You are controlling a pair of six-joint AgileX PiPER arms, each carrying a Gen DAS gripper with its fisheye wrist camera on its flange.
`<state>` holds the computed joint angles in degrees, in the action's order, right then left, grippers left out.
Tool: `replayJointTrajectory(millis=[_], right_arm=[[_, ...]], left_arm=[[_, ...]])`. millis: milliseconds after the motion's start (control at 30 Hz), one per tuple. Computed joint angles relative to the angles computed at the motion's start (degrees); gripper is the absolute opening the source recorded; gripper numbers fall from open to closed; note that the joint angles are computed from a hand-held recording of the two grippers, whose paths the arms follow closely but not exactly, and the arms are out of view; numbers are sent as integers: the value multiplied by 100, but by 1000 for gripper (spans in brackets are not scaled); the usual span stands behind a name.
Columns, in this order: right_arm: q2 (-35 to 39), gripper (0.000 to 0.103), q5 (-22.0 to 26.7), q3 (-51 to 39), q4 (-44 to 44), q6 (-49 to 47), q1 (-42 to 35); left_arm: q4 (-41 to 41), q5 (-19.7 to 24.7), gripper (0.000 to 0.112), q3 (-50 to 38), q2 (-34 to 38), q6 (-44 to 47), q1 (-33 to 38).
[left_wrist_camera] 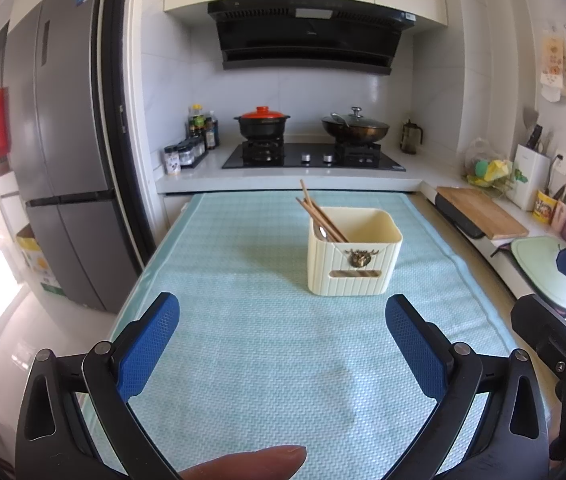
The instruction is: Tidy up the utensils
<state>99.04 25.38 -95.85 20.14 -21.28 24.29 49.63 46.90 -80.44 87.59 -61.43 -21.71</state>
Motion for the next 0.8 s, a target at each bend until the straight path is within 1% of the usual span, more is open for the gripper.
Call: replayJointTrajectory(millis=[800], right_arm=[[28, 103, 1, -6, 75, -114, -25]], left_arm=[[-52, -8, 103, -53, 62, 22, 19]])
